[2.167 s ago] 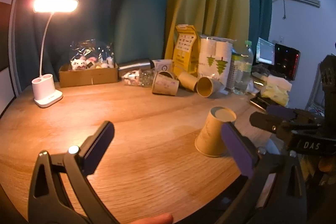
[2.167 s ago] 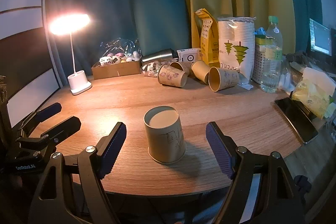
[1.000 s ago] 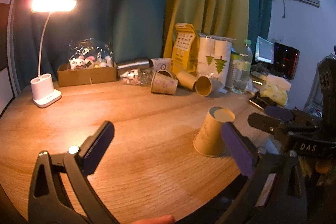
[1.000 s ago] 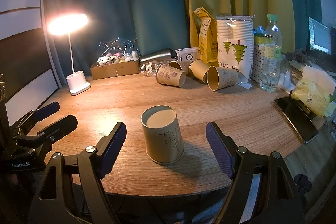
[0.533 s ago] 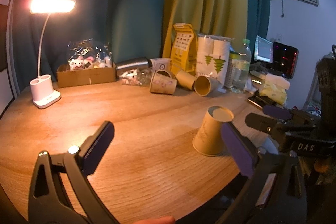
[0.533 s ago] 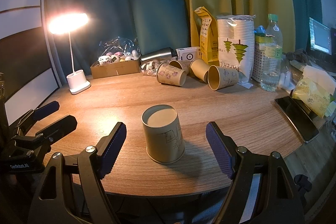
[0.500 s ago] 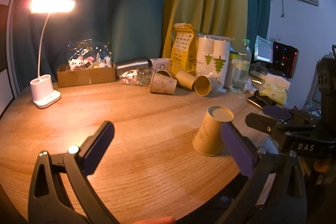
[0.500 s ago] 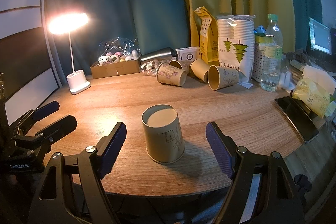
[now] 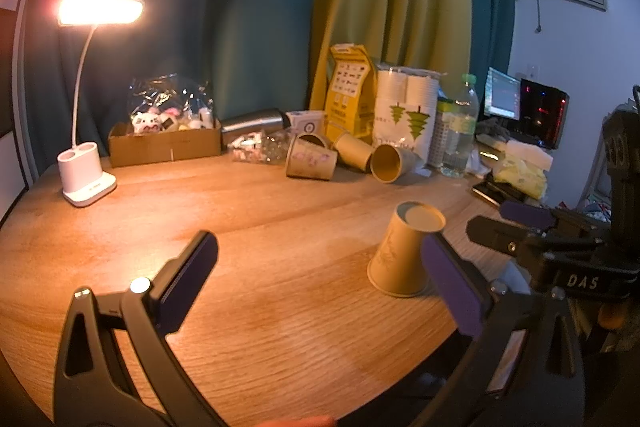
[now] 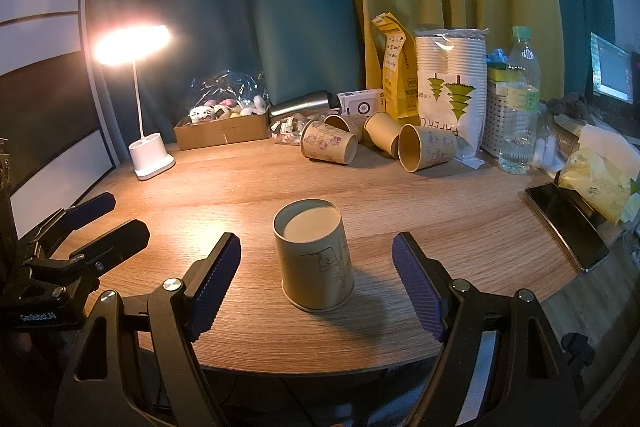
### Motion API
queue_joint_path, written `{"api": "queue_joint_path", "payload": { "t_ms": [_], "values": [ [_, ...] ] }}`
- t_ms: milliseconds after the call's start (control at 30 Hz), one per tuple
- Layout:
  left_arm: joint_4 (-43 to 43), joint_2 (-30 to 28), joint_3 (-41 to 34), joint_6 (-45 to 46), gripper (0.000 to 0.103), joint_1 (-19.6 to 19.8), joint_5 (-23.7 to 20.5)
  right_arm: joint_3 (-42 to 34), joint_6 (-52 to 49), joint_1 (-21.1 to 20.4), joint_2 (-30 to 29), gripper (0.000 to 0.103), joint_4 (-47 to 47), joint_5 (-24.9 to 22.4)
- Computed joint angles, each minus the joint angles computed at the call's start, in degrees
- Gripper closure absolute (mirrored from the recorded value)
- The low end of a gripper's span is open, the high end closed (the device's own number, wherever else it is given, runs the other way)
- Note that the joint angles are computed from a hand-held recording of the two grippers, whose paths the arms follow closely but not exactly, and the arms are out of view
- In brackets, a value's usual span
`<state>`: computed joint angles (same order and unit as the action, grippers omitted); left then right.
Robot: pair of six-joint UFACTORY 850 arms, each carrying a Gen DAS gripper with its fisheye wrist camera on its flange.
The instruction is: Flip cup upside down
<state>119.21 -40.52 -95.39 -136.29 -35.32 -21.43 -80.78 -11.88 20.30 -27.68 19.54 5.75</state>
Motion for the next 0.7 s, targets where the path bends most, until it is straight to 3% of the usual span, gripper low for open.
{"api": "queue_joint_path", "payload": {
  "t_ms": [700],
  "values": [
    [0.73, -0.13, 0.18, -1.45, 0.000, 0.08, -0.47, -0.17, -1.65, 0.16, -0.06, 0.022, 1.78, -0.14]
  ]
}}
